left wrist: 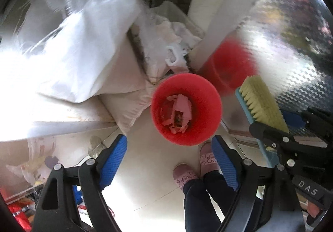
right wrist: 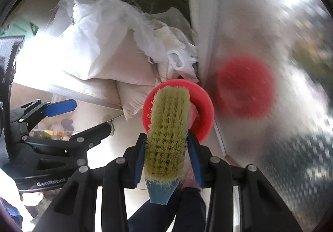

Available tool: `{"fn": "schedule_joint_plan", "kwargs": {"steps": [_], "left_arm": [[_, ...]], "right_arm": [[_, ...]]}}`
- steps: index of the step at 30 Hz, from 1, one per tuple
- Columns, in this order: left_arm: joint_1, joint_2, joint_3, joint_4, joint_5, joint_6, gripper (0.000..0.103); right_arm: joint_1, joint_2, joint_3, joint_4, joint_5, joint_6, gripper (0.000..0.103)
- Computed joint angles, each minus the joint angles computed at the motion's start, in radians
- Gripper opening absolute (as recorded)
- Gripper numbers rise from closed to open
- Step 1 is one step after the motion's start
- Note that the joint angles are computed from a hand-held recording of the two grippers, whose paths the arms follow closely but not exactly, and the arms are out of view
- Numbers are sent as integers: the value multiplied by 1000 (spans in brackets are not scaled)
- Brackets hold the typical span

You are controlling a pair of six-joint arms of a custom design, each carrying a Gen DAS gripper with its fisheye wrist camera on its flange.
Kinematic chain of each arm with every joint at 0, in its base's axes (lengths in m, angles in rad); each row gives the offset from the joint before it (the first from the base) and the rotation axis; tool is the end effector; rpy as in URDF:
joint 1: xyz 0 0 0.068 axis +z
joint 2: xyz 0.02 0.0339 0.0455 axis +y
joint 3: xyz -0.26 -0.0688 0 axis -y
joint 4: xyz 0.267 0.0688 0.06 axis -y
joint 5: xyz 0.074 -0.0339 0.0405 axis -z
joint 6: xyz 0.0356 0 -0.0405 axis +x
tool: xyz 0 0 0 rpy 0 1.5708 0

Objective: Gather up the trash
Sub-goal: 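Open the left tool to drop the packet while the right tool releases the brush into the bin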

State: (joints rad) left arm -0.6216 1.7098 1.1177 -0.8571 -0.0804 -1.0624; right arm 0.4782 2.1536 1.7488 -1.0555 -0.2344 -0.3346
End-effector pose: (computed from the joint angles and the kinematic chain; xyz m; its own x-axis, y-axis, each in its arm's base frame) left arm 0.2653 -0.1866 0.1631 -0.8929 -0.4314 -0.1287 -0.4262 0.9021 -0.0671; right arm 0.3905 0.2117 0.1726 -0.6790 -0.7117 -0.1800 -0.7340 0.6543 0.1818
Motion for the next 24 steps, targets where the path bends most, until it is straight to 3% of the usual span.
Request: {"fn": "schedule_joint_plan", "kwargs": {"steps": [20, 24], "left_arm": [[-9, -52, -91, 0, 1, -116, 82], [-15, -76, -115, -9, -1, -143, 82]], "right_arm": [[64, 86, 73, -47, 30, -24, 37], [79, 60, 38, -10, 75, -43, 53]]}}
